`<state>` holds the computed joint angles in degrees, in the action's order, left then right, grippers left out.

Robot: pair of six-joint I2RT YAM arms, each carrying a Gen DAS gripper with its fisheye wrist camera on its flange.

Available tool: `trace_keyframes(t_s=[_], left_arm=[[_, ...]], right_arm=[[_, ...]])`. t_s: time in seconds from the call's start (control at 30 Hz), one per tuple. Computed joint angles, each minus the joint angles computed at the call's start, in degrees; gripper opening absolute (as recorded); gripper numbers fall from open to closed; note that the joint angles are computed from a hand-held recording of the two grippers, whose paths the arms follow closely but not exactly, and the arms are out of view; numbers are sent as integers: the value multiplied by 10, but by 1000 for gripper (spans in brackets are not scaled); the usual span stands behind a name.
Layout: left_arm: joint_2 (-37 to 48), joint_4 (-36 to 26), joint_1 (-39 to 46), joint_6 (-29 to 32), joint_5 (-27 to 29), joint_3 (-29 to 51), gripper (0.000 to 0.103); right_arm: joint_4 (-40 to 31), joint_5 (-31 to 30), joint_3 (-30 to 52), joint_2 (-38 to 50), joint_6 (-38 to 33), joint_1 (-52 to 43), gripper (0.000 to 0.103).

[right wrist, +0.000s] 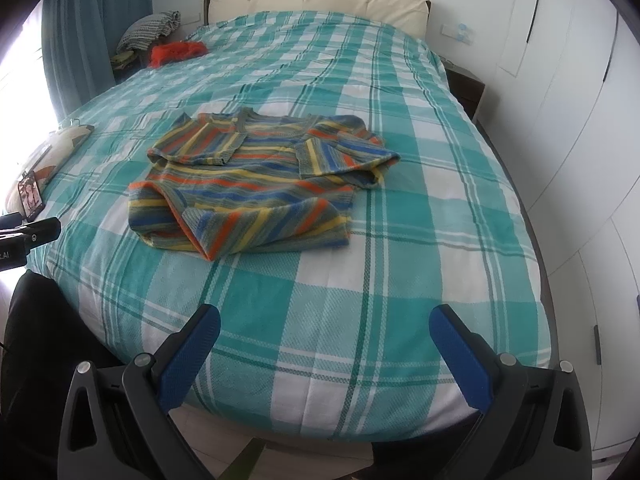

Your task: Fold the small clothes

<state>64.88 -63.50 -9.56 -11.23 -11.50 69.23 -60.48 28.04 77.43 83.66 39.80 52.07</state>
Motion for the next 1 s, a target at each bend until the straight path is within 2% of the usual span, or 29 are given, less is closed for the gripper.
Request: trace_keyframes(t_s=[0.2,0.27,0.33,0.4,0.43,0.47,0.53,0.63,0.67,0.73,0.8,0.83,0.9,1.0], left_arm=[[3,3,7,-1,-4,-11,103],[2,6,18,0,-2,-15,103],[2,6,30,0,1,-17,103],[-5,3,42,1,5,-17,103],[-10,1,47,2,6,-17,103],[-16,-1,54,4,5,-17,103],[-29,-3,74,15,6,-22,103],[-46,-2,132,47,21,-35,103],[-52,2,163,62,31,-44,103],[-57,6,206,81,49,-56,103],[-58,12,244,95,70,-71,103],[-57,13,252,96,76,-76,102],[-48,18,256,95,87,-83,102],[-34,24,220,74,76,-81,102]], right_arm=[[10,-15,-5,2,-4,-8,103],[66,-44,1,8,-58,-20,103],[183,-98,-1,22,-159,-44,103],[269,-170,16,64,-237,-75,103],[307,-220,34,100,-268,-96,103],[313,-274,74,154,-293,-117,103],[274,-343,162,258,-312,-145,103],[116,-522,285,394,-349,-173,103],[71,-570,287,404,-382,-170,103],[14,-635,210,355,-495,-144,103],[-26,-658,122,286,-577,-118,102],[-36,-658,74,243,-595,-108,102],[-9,-626,18,174,-574,-101,102],[69,-572,15,129,-483,-131,102]])
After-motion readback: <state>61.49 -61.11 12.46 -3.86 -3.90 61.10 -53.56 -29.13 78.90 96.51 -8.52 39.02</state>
